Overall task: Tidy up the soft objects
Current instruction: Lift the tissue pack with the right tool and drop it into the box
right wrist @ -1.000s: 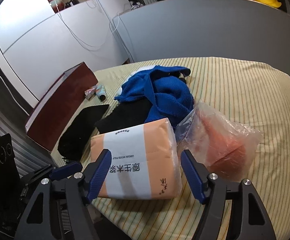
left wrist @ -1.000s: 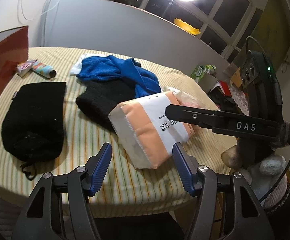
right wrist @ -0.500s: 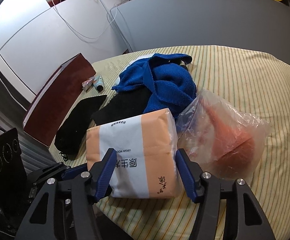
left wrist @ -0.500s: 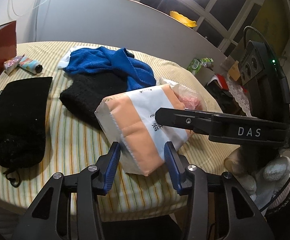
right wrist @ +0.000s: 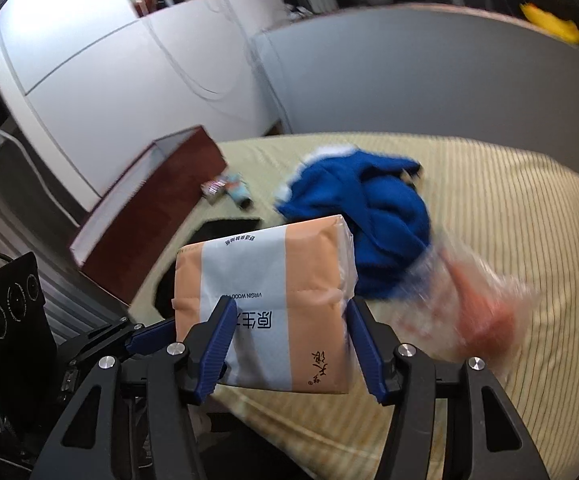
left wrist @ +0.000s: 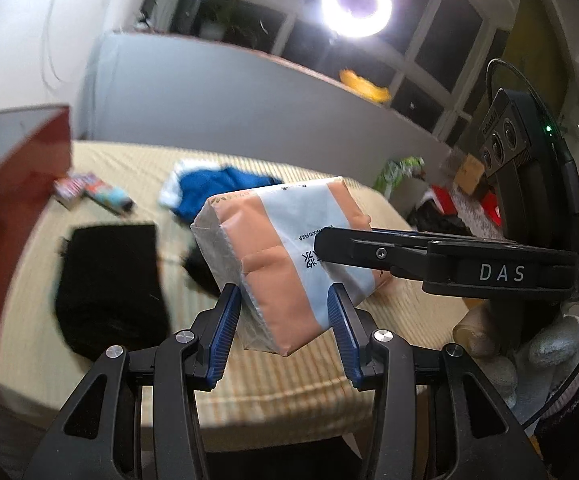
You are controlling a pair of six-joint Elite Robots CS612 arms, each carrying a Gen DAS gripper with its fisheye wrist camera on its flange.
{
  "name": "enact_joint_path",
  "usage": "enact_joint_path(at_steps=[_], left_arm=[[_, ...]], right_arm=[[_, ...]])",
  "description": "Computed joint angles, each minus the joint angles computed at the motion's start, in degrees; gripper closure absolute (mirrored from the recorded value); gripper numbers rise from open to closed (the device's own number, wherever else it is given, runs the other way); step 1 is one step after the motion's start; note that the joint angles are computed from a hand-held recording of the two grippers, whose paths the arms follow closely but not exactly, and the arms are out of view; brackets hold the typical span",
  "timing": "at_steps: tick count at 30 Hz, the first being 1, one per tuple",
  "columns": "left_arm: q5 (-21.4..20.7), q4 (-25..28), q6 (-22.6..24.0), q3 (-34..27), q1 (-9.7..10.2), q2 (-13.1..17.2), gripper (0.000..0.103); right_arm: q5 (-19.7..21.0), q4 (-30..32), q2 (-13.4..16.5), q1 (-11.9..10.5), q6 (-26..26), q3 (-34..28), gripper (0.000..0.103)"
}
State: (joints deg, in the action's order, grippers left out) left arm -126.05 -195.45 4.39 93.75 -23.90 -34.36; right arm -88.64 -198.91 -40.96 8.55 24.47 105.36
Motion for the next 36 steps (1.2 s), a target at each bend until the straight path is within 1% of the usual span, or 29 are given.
enact_joint_path(at_steps=[5,9,15,20,26,31,36], left_arm=[[1.69,-4.49,-2.31,-0.39,2.17,-0.34,0.059],[3.93,-7.35,-4.35,-0.96,3.98,-0.3,0.059],[8.63,-11.07,-7.85,-2.44,6.94,0.13,0.059],[12.6,-11.2,-10.61,-4.32,8.73,1.01,0.059],[16.85,-9.73,-11.86,-6.46,9.64,2.08,0.059],[18.61,-8.44,-11.93,-7.58,9.78,2.71,0.059],[19.67,-7.15,-12.34,-8.88,9.78,3.51,0.059]], right_arm=[[0.9,1.73,0.08,1.5,-3.65,-4.3,0.05],[2.31,3.89,1.09,2.84,-6.56,-9.04,0.05],[4.82,8.36,4.03,4.99,-11.26,-18.17,0.05],[7.57,13.34,7.16,6.28,-13.95,-25.88,0.05],[9.46,18.56,11.24,7.48,-14.73,-34.0,0.05],[10.57,21.23,13.6,7.63,-13.36,-38.06,0.05],[11.37,23.21,14.87,7.44,-12.8,-40.08,0.05]])
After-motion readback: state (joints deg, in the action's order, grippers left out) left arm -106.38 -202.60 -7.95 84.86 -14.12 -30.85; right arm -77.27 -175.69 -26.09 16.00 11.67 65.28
